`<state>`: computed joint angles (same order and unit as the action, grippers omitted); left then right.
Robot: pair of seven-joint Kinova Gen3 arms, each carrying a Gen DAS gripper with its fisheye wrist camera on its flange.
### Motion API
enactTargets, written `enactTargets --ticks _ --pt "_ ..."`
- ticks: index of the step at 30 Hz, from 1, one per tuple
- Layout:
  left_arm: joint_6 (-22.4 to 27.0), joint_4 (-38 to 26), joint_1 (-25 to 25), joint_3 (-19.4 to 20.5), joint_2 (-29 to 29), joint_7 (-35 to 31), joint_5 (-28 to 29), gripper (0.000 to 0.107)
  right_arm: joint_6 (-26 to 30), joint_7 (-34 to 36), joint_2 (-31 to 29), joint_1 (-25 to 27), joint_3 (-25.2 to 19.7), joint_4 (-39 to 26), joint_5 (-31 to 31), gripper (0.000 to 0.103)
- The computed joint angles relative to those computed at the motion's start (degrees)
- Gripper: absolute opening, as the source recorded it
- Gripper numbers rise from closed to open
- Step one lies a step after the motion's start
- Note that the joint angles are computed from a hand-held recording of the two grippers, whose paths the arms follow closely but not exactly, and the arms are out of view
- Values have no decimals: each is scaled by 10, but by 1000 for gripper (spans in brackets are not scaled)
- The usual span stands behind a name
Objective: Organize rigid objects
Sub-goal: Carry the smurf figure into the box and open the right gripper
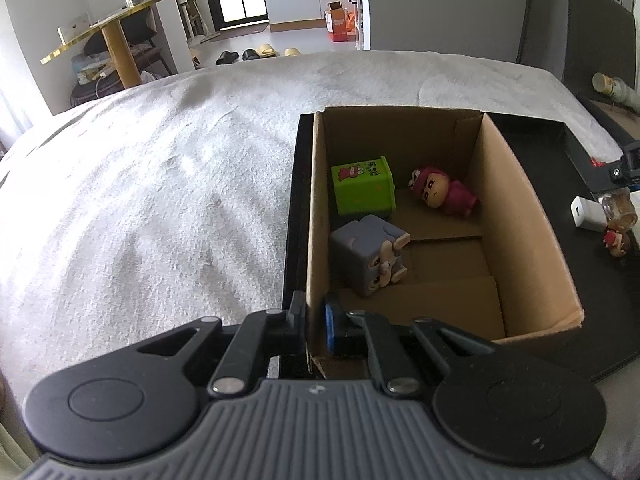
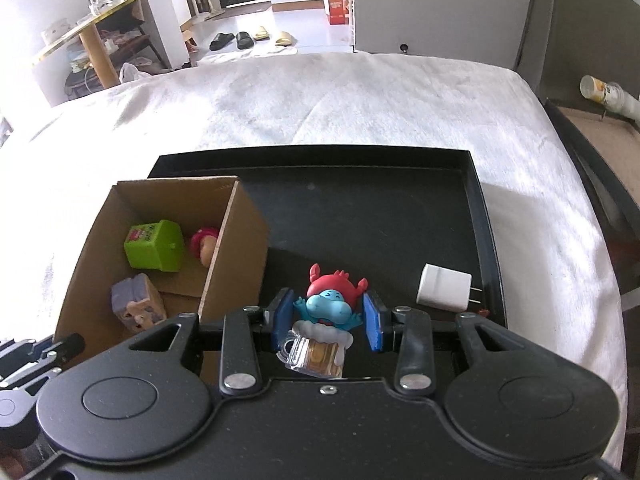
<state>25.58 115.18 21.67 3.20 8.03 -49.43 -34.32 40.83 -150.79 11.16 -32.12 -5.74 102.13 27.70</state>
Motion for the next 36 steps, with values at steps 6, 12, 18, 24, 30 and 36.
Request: enactTargets --ticks 6,12,18,24,30,36 --pt "-18 6 -19 4 -4 -40 38 8 13 -11 5 -17 -4 -20 14 37" --pt "-25 9 -21 2 -5 -53 47 8 20 -9 13 -31 -8 -42 19 37" --pt "-35 12 -33 3 -7 -84 76 8 24 17 23 -41 -12 -66 7 37" --pt "-49 18 -49 5 -9 -124 119 8 31 56 42 -51 -14 -95 -15 37" --pt "-51 18 -46 0 -8 -132 126 8 34 80 57 -54 -7 -126 -43 37" --pt "-55 19 -60 5 -10 -164 159 8 29 86 59 -56 3 -143 -57 55"
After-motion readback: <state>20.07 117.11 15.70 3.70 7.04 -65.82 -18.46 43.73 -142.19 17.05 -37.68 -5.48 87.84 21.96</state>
